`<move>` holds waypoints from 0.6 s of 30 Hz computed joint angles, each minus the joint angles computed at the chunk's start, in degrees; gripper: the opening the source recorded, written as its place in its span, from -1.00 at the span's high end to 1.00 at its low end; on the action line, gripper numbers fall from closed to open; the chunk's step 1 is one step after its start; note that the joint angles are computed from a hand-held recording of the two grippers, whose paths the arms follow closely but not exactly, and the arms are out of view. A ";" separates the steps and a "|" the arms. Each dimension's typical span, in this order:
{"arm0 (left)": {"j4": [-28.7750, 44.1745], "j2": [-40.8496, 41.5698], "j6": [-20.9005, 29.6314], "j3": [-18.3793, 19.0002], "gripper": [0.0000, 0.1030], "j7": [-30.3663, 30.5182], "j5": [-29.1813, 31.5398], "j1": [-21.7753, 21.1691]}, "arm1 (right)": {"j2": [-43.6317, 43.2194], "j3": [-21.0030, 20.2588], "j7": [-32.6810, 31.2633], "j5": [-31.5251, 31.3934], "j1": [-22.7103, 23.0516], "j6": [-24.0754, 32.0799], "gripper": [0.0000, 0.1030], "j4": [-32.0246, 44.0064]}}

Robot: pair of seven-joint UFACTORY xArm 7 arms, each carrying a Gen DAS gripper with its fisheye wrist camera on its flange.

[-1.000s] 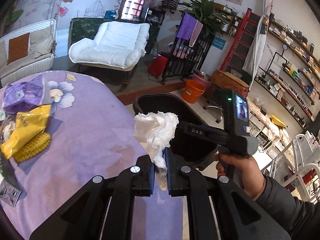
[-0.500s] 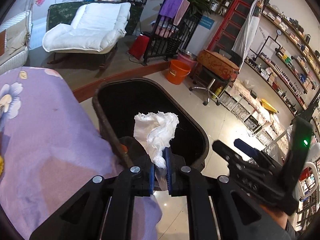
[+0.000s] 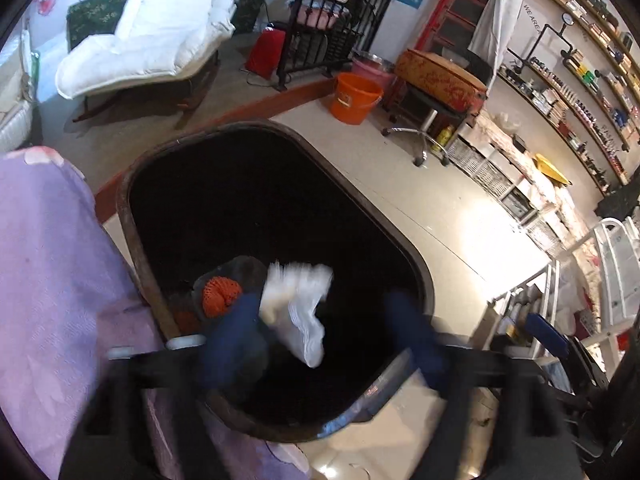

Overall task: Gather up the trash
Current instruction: 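Carry both items to the black bin and release them inside, then move both tools back over the table toward the crumpled tissue and milk carton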

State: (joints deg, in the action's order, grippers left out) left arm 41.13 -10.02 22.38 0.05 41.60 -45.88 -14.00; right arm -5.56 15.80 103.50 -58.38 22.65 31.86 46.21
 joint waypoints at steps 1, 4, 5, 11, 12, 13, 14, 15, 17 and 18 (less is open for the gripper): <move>-0.47 -0.27 -0.79 0.24 -0.62 1.45 -1.17 -0.29 | -0.27 -0.06 0.36 0.20 -0.06 0.32 -0.63 -0.40; -0.36 -0.03 -0.29 0.05 -0.71 0.47 0.68 0.22 | -0.77 -0.15 1.21 0.97 -0.45 0.90 -0.68 -1.16; -0.33 -0.07 -0.23 0.25 -0.71 1.02 0.23 0.12 | -0.97 -0.20 1.40 1.18 -0.58 0.88 -0.68 -1.45; -3.30 -4.34 -1.55 1.70 -0.74 3.92 -3.05 -0.96 | -1.28 0.19 1.70 0.99 -1.17 0.13 -0.68 -1.64; -4.24 -5.72 -1.80 2.30 -0.75 4.71 -4.24 -1.40 | -1.42 0.34 2.11 0.36 -1.17 -0.16 -0.68 -1.79; -5.18 -7.04 -2.06 2.65 -0.76 5.01 -4.64 -1.70 | -1.22 0.54 2.13 0.03 -1.06 -0.27 -0.68 -1.42; -6.36 -8.66 -2.37 3.15 -0.76 5.65 -4.79 -1.99 | -1.04 0.71 2.16 -0.28 -0.89 -0.49 -0.68 -1.10; -8.17 -10.86 -3.21 3.15 -0.76 5.33 -3.95 -1.87 | -0.86 0.74 2.39 -0.80 -0.83 -0.83 -0.68 -0.92; -11.35 -15.44 -3.83 3.74 -0.77 4.30 -1.30 -1.78 | -0.11 0.94 2.40 -1.60 -0.40 -1.04 -0.68 0.11; -12.61 -17.35 -4.32 4.12 -0.77 3.59 -0.41 -1.93 | 0.54 1.16 2.58 -2.47 0.00 -1.34 -0.68 1.03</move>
